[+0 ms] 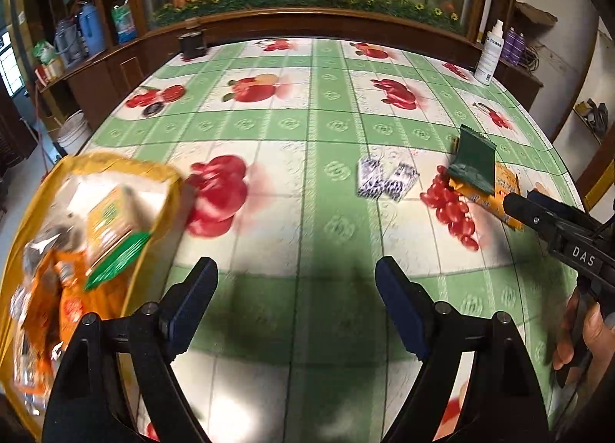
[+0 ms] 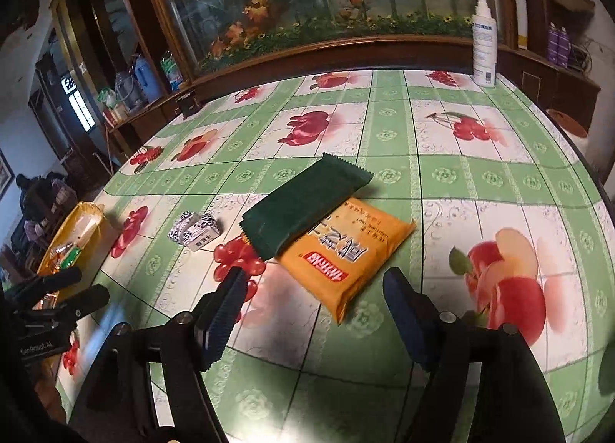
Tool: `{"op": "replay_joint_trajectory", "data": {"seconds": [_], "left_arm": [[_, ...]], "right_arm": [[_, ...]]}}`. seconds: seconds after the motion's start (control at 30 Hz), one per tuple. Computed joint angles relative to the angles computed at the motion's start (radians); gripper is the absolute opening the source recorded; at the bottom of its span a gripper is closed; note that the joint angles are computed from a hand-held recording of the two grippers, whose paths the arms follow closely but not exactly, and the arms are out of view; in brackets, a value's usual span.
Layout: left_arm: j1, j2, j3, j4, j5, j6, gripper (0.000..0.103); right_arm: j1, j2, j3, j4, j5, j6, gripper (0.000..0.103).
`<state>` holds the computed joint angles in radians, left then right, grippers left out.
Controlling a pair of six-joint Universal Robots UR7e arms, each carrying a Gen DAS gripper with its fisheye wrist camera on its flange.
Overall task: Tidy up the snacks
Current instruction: 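Withdraw both grippers from the tray toward remaining snacks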
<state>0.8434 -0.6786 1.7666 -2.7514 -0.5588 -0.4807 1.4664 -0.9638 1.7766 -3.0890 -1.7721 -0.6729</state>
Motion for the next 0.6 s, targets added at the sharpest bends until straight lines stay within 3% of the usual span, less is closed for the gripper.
{"op": "replay_joint_trajectory", "data": {"seconds": [0.17, 0.3, 0.47, 0.6], "left_arm": [[0.038, 0.033, -0.079, -0.001, -0.059, 0.025, 0.084], [0.058, 0.064, -0.136, -0.001, -0.075, 0.036, 0.084], [0.088, 0.103, -0.213, -0.006, -0.125, 0.059, 0.084], [0.106, 0.140, -0.289, 0.028, -0.146, 0.070, 0.083]], "right_arm": [[-0.001, 0.020, -0.062, 0.034, 0.034, -0.057, 0.078], [0.010, 0.048, -0.115, 0.071, 0.031, 0.021, 0.078], [0.041, 0.123, -0.199, 0.093, -0.038, 0.122, 0.082], [0.069, 0.176, -0.235, 0.060, -0.093, 0.094, 0.082]]}}
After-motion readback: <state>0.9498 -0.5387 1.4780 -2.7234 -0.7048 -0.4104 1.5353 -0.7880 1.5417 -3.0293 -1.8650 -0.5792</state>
